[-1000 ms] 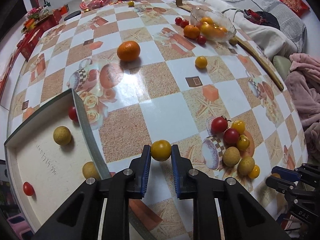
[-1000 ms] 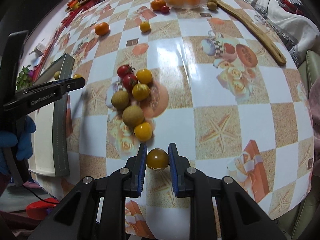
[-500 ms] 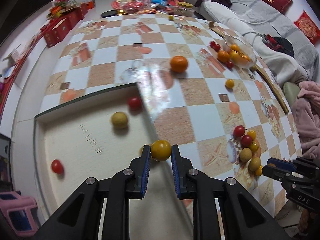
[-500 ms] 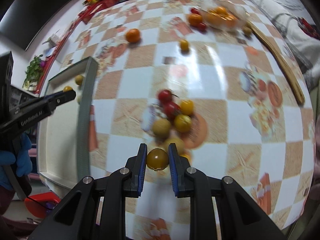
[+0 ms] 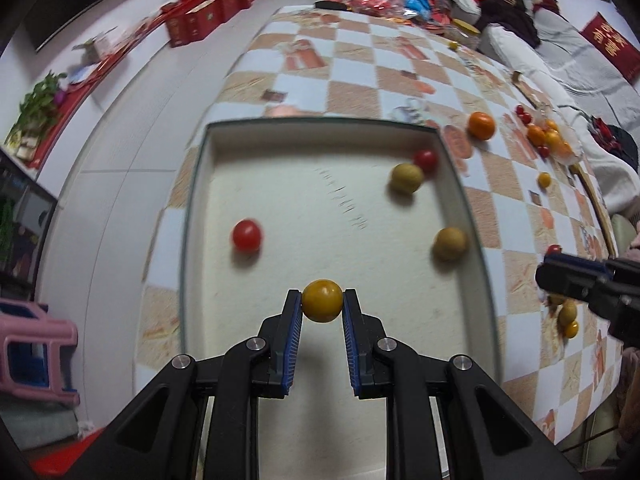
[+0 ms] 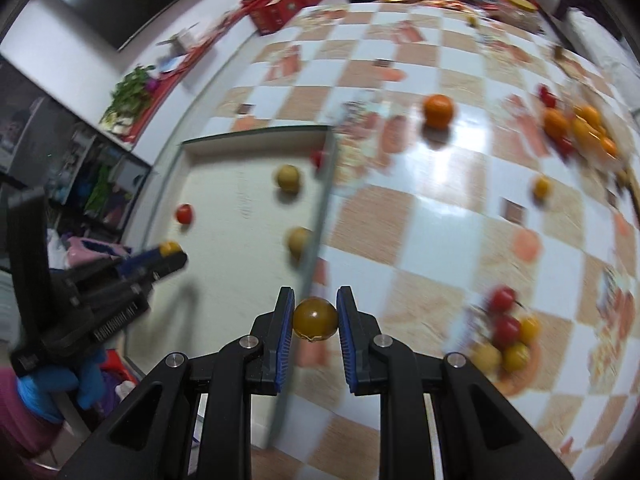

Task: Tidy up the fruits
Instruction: 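Carry both tomatoes over the white box and open both tools to release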

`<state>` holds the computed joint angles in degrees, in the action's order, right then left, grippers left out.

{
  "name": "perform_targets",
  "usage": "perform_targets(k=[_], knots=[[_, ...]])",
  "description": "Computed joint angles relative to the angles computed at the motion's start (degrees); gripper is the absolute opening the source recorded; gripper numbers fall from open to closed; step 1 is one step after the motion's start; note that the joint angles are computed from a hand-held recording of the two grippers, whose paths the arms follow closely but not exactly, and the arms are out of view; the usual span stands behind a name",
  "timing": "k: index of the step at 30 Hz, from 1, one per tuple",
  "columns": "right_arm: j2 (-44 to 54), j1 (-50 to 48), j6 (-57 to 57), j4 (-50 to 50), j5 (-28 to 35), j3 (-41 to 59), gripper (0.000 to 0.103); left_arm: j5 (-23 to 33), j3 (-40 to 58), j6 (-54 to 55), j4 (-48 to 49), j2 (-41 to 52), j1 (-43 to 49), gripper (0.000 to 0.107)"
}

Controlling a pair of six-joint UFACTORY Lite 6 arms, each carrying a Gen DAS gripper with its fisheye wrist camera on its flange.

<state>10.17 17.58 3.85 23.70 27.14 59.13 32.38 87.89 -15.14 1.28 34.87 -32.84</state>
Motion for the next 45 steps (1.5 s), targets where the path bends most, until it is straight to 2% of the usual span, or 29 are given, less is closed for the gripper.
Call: perform_targets(k=[5,12,21,23,25,26,27,29,32,34,35,41,45], knots=[[11.4,3.2,-0.9,0.0,1.2,12.4,0.024,-1.8,-5.3,-4.6,3.3,-1.2,2.1,0.022],[29.4,5.4,1.4,-4.2,6.3,33.4,0.024,-2.4,-6.0,-11.4,8.7,0.2,2.0,0.022],[41.0,7.0,4.9,-11.0,12.3,46.4,0.025,-1.6,-4.9,-15.5,12.7,1.8,1.0,0.022],[41.4,7.4,5.3,-12.0,12.5,46.8,0.028,-1.4,-4.5,-15.1,12.8,2.1,0.9,0.022],[41.6,7.5,4.4,-11.0,12.8,47.4,0.036,-1.9,-4.9,-14.6,12.6,1.9,1.0,0.023],[42.0,7.7,5.0,-11.5,13.1,48.2,0.047,-2.1,-5.1,-14.4,12.6,1.8,1.1,0.025],[42.1,7.8,5.7,-12.0,13.1,48.4,0.057,-1.9,-5.1,-14.9,13.4,1.8,1.1,0.041],[40.9,7.7,5.5,-11.0,12.0,47.1,0.059,-3.5,-6.5,-11.7,9.9,0.7,1.8,0.059],[38.5,6.7,4.3,-9.2,10.5,44.7,0.063,-3.2,-6.6,-13.2,12.4,0.1,1.1,0.06],[36.1,5.9,3.3,-7.5,9.3,42.3,0.073,-2.5,-5.6,-11.5,10.5,0.7,1.1,0.06],[34.4,5.4,2.6,-6.3,8.4,40.6,0.082,-2.0,-5.1,-10.3,9.0,0.9,1.2,0.06],[23.8,3.6,6.1,-8.3,4.2,29.7,0.085,0.3,-1.2,-8.7,8.5,1.7,-0.3,0.06],[13.3,1.0,10.4,-11.9,1.4,17.5,0.085,2.4,3.5,-6.5,8.7,3.2,-2.1,0.06]])
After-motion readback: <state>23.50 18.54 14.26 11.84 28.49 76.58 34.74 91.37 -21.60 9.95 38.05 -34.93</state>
